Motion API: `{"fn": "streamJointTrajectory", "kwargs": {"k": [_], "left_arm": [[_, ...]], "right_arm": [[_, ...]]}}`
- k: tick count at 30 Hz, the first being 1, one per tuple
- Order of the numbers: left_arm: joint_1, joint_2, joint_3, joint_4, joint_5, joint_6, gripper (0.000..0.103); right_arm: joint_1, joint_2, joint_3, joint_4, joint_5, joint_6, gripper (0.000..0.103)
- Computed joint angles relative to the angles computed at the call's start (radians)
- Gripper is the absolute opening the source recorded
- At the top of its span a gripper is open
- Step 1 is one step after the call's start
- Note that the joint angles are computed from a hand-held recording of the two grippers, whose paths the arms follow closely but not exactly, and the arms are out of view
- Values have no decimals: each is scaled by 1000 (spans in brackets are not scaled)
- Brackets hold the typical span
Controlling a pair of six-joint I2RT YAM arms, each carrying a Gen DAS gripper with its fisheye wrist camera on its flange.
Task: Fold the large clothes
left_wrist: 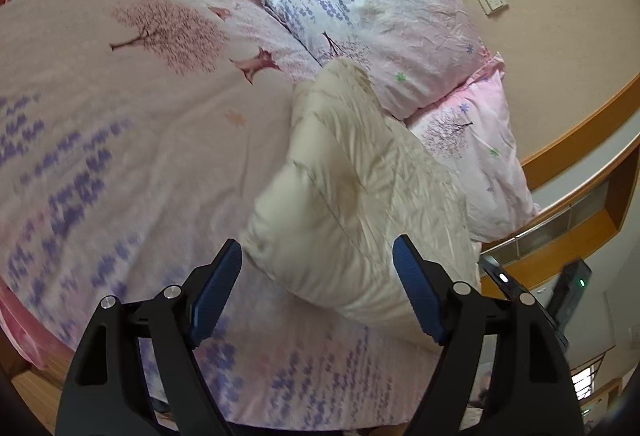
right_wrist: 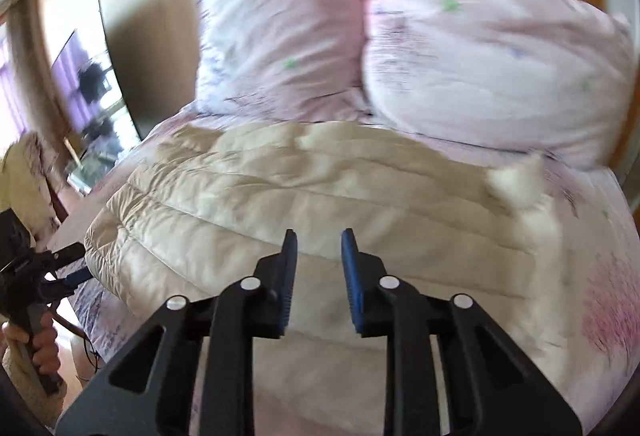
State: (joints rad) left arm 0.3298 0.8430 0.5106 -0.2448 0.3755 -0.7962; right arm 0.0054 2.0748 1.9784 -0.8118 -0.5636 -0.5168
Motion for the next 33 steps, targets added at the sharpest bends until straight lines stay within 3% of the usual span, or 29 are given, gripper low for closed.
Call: {"fn": "streamJointTrajectory", "kwargs": {"k": [3, 5, 11, 17, 21, 24, 29, 33], "left_arm": [[-20, 9, -18, 37, 11, -35, 78], [-32, 36, -23, 66, 12, -55, 78], [-79, 92, -14, 102, -20, -93, 78], [-88, 144, 17, 136, -91, -129, 78], [-86, 211, 46, 180, -115, -163, 75], [-89, 266, 64, 225, -135, -194, 66], [-103, 338, 97, 322, -138, -210, 35], [-133, 332, 155, 344, -155, -146, 25]], "right_arm": [[51, 16, -26, 34, 90, 33, 23], [63, 95, 56, -43, 133, 37, 23], [64, 191, 143, -120, 149, 51, 23], [80, 161, 74, -72, 186, 48, 23], [81, 181, 108, -93, 182, 56, 23], [77, 182, 108, -91, 173, 57, 24], [67, 192, 126, -112, 155, 54, 24], [64, 199, 134, -119, 147, 60, 24]]}}
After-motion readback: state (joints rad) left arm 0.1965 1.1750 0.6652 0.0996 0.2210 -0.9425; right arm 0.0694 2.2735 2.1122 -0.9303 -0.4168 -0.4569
